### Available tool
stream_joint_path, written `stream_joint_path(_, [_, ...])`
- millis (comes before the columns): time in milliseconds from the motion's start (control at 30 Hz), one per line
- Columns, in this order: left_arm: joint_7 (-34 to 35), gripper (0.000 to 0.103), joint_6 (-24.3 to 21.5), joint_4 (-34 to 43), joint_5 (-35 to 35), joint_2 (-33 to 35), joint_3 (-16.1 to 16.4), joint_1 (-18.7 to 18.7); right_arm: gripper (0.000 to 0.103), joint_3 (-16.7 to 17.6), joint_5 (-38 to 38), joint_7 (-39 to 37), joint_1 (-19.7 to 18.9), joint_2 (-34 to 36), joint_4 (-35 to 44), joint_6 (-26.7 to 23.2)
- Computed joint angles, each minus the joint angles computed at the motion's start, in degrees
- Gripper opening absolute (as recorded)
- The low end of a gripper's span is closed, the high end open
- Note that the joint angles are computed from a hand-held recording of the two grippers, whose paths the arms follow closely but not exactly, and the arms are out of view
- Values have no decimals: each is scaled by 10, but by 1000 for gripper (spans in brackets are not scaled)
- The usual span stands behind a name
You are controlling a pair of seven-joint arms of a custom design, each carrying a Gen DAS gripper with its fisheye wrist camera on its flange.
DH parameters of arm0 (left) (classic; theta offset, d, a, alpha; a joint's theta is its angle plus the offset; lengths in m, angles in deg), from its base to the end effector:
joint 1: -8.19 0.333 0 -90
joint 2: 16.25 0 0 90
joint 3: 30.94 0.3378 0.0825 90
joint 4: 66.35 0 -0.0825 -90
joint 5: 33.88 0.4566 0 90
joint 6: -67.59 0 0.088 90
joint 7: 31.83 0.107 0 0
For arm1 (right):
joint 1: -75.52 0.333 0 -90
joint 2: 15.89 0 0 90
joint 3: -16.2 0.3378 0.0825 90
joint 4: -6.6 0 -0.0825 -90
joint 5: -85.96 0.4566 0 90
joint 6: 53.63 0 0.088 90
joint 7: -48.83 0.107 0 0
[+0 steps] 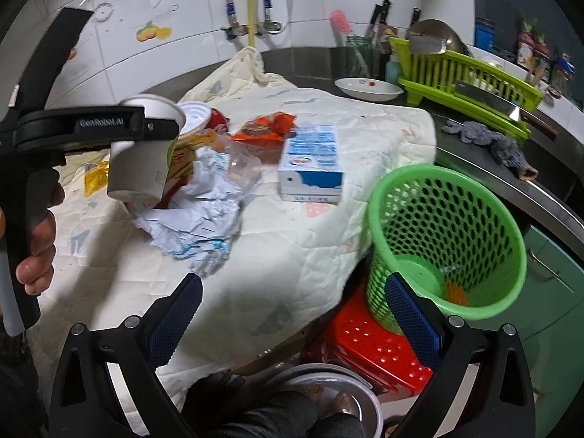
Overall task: Collect trash
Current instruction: 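Grasp the white paper cup with the left tool and lift it, then grasp the crumpled white paper with the right tool while the left tool holds the paper cup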
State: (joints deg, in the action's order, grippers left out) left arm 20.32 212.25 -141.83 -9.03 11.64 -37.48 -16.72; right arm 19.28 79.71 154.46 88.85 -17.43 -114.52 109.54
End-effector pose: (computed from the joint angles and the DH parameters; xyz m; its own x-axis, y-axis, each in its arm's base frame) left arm 0.7176 -0.4176 0.5466 -0.1503 -0.9848 0.0873 -0.7132 0.0468 -0.6994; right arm 0.6204 0.1890 0.5021 0.1416 -0.9857 -0.0918 -0.7275 -0.0407 -0.6850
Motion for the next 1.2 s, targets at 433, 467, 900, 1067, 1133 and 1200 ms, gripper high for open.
stream_joint_path(433, [-23, 65, 48, -66, 26, -60, 4, 17, 97, 27, 276, -277, 12, 90, 105, -47])
stream_joint_path(467, [-24, 65, 50, -69, 26, -63, 3, 19, 97, 26, 269, -271, 14, 99, 115, -51])
stream_joint_path(900, [-33, 65, 64, -97, 32, -82, -2, 34, 93, 49, 291, -297, -2, 173, 199, -79])
stream_joint_path(1067, [-33, 65, 63, -100, 33, -85, -2, 36, 66, 53, 308, -301, -4, 184, 211, -90])
stream_joint_path(1133, [-35, 65, 63, -102, 35, -87, -2, 36, 60, 57, 320, -307, -7, 180, 204, -78])
stream_joint_path(1200, [-37, 65, 63, -104, 38, -89, -2, 36, 54, 59, 329, -315, -9, 173, 198, -72])
